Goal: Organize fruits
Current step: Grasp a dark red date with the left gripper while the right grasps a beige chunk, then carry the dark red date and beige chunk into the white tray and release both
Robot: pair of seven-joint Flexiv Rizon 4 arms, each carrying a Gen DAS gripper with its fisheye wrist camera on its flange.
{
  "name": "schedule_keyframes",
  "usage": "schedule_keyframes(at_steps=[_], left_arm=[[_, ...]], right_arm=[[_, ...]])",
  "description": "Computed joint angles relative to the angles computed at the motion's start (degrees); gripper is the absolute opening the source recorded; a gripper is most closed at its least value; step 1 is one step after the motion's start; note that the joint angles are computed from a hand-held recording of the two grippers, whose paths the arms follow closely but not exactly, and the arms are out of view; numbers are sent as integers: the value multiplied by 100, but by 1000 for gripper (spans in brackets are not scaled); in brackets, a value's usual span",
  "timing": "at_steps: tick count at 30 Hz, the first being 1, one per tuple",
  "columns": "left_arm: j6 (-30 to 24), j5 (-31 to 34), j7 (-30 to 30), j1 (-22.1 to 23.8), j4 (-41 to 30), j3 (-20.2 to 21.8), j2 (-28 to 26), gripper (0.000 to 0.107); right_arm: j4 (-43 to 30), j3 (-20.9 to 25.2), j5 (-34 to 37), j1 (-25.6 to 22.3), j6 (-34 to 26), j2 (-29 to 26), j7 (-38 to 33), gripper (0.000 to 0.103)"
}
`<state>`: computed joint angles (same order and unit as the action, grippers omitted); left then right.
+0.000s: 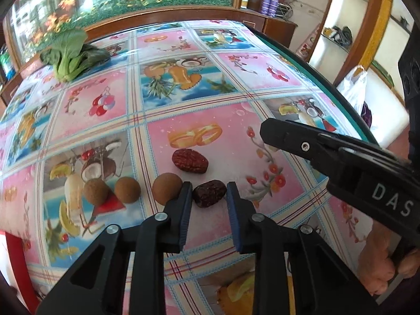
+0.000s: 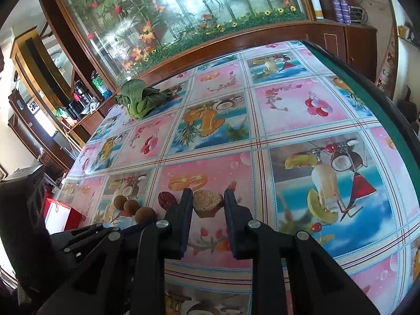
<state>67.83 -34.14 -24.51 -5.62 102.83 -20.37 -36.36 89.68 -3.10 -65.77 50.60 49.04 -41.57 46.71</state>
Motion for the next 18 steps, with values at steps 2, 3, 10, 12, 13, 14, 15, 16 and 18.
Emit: schedule_keyframes(at_steps=[2,3,10,12,13,14,15,16,18], left_arm=[[-15,-78,-25,63,114,-23,90,28],[67,-164,50,124,213,-88,146,28],[680,-1775,1321,917,1226,-915,876,28],[644,-2542,1851,1189,1493,-1117,1187,28],[661,-2863,2082,1250,1576,-1155,1307,28],[684,-3289,2400,1340,1674,-1209,1458,28],[653,-3657,2667,1406,1741,-1216,1596,28],[594,-4087,2971,1488,1804,-1201,1756,28],[567,-4757,3458,1512,1838,-1090,1948,28]], right_arm=[[28,-43,-104,35,-34,32,55,23],[35,-49,-131,53,-102,46,65,23],[58,11,-183,99,-569,55,147,23],[49,31,-168,125,-738,42,148,23],[35,44,-140,139,-837,29,143,23],[22,58,-117,143,-895,12,163,23],[7,74,-94,136,-906,-7,209,23],[-23,90,-54,128,-903,-37,264,23],[-107,113,28,143,-929,-94,285,23]])
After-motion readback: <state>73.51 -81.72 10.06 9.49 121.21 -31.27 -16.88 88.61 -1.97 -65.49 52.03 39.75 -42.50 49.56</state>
